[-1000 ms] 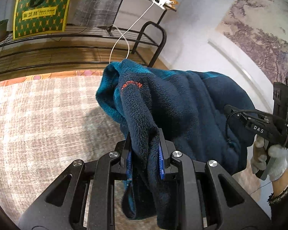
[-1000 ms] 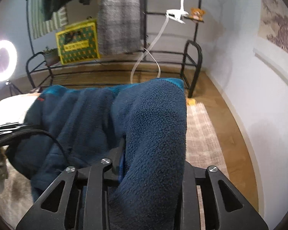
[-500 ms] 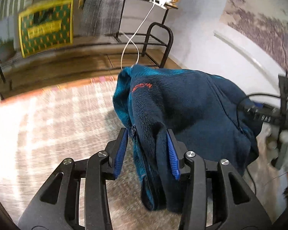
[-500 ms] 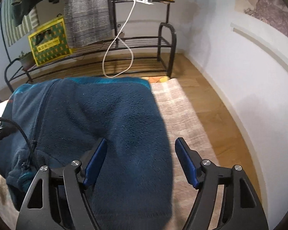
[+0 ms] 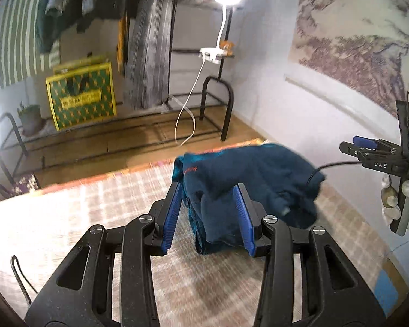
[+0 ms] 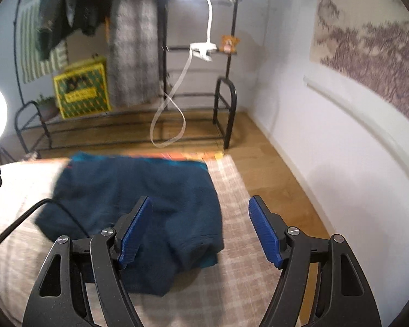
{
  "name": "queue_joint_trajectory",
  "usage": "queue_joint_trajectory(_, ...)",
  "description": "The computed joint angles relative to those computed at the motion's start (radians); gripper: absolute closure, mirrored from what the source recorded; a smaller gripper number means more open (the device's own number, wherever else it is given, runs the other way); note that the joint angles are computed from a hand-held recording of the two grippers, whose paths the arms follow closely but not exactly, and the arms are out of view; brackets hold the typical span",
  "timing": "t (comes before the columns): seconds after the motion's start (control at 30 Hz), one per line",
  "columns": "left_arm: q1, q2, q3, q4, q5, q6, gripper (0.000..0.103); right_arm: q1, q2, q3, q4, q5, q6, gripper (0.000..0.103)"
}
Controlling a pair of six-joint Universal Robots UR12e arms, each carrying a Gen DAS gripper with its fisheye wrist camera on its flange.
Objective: Fold large clothes
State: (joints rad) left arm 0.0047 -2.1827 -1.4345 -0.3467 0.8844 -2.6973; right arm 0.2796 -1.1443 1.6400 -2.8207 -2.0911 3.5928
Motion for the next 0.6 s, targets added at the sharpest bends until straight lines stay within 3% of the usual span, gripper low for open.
queue_joint_trajectory(0.3,0.096,0.175,-0.146,0.059,-0.135,0.040,0.061,0.098,-0.077,-0.015,-0.043,-0.086,-0.043,0.031)
queue_joint_trajectory(0.6,0.218,0.336,-0.259,0.048,-0.279,0.100,0.061,0.211,-0.120,-0.054,-0.064,-0.170,-0.090,0.029)
